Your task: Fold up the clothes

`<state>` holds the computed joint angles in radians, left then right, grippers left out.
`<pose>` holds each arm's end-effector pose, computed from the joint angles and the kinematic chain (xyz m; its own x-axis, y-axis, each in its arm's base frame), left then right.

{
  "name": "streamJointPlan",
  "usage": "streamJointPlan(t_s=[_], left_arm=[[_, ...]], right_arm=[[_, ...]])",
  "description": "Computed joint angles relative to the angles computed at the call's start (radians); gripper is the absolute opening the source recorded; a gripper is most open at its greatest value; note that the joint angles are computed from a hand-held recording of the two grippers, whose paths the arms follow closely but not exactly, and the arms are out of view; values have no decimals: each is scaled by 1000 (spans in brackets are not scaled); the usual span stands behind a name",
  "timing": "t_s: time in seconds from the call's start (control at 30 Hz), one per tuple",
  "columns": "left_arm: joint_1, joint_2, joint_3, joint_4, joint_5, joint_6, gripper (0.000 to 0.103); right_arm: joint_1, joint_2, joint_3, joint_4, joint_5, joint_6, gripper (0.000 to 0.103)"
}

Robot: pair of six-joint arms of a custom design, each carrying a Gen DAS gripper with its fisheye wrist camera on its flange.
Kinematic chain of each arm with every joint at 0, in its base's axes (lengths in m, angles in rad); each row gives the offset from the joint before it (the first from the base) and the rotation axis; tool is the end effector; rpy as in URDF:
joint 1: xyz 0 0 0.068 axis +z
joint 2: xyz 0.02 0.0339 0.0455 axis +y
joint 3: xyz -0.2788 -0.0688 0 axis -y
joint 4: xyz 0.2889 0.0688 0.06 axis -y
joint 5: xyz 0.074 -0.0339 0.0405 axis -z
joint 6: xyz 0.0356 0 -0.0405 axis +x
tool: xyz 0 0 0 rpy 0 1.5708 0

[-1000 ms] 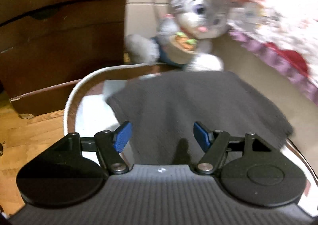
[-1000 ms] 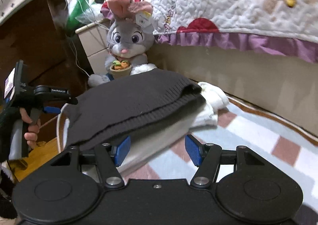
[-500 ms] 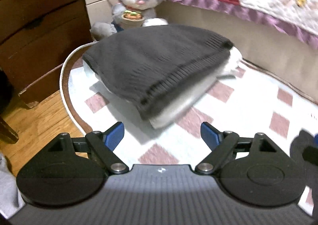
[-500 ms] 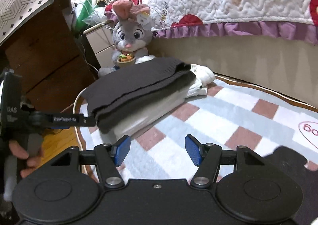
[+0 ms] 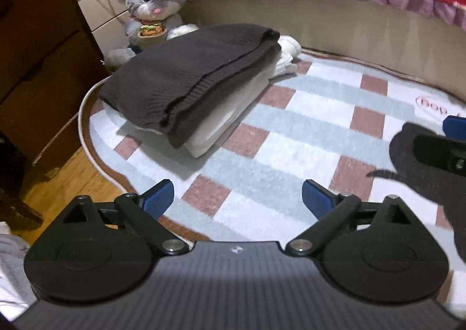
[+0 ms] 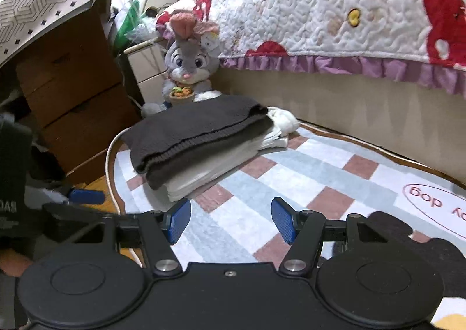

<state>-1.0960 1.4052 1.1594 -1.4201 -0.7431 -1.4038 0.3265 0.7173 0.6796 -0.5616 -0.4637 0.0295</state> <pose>0.1400 -0.2196 0.2766 -0.7504 -0.1284 -0.6484 -0.3350 0.9195 0.2056 0.1732 0.0755 0.2861 -0.5528 -0.1593 -0.8179 -0.6206 0.7337 0.2765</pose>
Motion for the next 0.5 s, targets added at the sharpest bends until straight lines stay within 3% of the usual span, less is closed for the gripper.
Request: streamJointPlan(t_s=[0.1, 0.3, 0.5], left_arm=[[-39, 31, 36, -45, -6, -51, 96], [-100, 71, 87, -108, -12, -119, 96], [-134, 119, 108, -139, 6, -157, 96]], right_arm=[[-52, -55, -28, -46, -50, -2, 68], [-49, -83, -24, -115, 24, -5, 68], [-100, -89, -42, -165, -18, -19, 68]])
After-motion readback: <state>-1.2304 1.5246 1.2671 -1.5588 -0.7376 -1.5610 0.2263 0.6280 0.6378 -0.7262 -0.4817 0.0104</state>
